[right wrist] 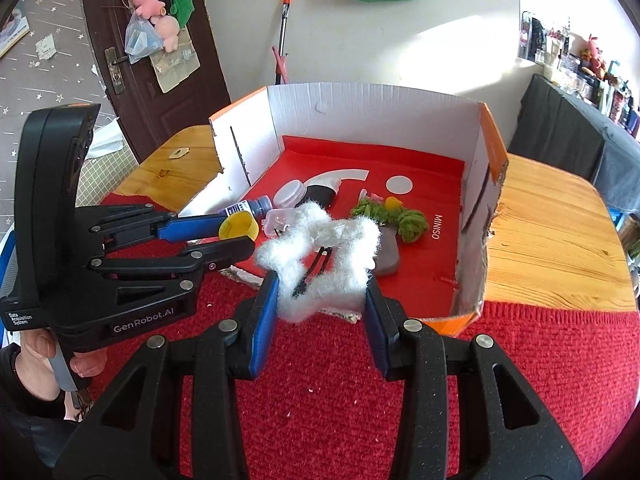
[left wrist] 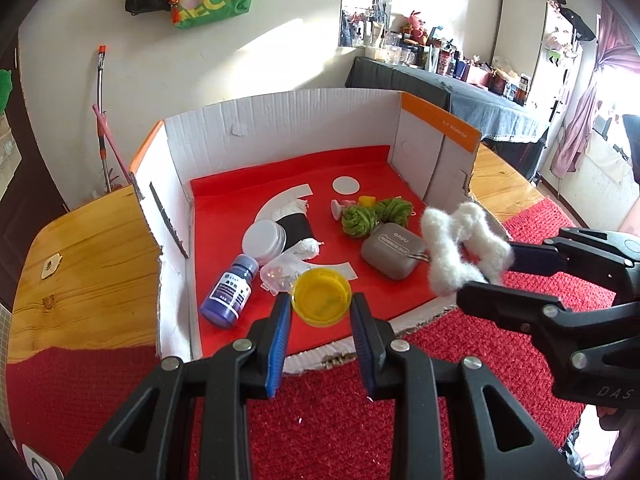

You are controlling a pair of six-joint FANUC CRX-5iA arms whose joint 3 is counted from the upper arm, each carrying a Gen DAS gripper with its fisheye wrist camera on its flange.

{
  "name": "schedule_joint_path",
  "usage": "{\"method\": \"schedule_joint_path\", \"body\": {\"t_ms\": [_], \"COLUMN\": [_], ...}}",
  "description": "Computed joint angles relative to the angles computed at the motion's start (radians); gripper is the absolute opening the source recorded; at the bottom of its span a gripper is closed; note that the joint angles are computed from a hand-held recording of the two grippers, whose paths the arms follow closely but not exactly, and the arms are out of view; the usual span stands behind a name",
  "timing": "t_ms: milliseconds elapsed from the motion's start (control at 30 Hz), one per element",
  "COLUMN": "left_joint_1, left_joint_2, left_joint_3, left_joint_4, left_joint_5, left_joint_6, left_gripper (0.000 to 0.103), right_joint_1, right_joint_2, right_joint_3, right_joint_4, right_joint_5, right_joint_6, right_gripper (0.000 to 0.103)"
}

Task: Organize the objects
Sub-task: 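Carry the yellow cap with the left tool while the right tool carries the star plush into the box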

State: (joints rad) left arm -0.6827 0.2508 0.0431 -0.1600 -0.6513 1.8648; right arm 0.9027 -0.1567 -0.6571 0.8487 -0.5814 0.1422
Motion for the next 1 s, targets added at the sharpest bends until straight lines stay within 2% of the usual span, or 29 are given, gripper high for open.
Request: {"method": "schedule_joint_path", "body": {"t_ms": [233, 1000], "left_joint_1": [0.029, 0.072], "left_joint_2": [0.027, 0.078], "left_joint_3": [0.004, 0.019], "left_joint_4": [0.087, 0.177], "left_joint_5": [-0.012, -0.053], "left_joint_6": [-0.082, -0.202], "left_gripper": [0.031, 0.032], "right_joint_1": [-0.026, -0.078], "right_joint_2": [0.036, 0.147], "right_joint_3": [0.041, 0.178], "right_joint_4": [-0.085, -0.371], "right_joint_5": [0.029, 0.063], "right_joint_6": [0.087, 0.366], "right_gripper": [0.038, 0.038]}}
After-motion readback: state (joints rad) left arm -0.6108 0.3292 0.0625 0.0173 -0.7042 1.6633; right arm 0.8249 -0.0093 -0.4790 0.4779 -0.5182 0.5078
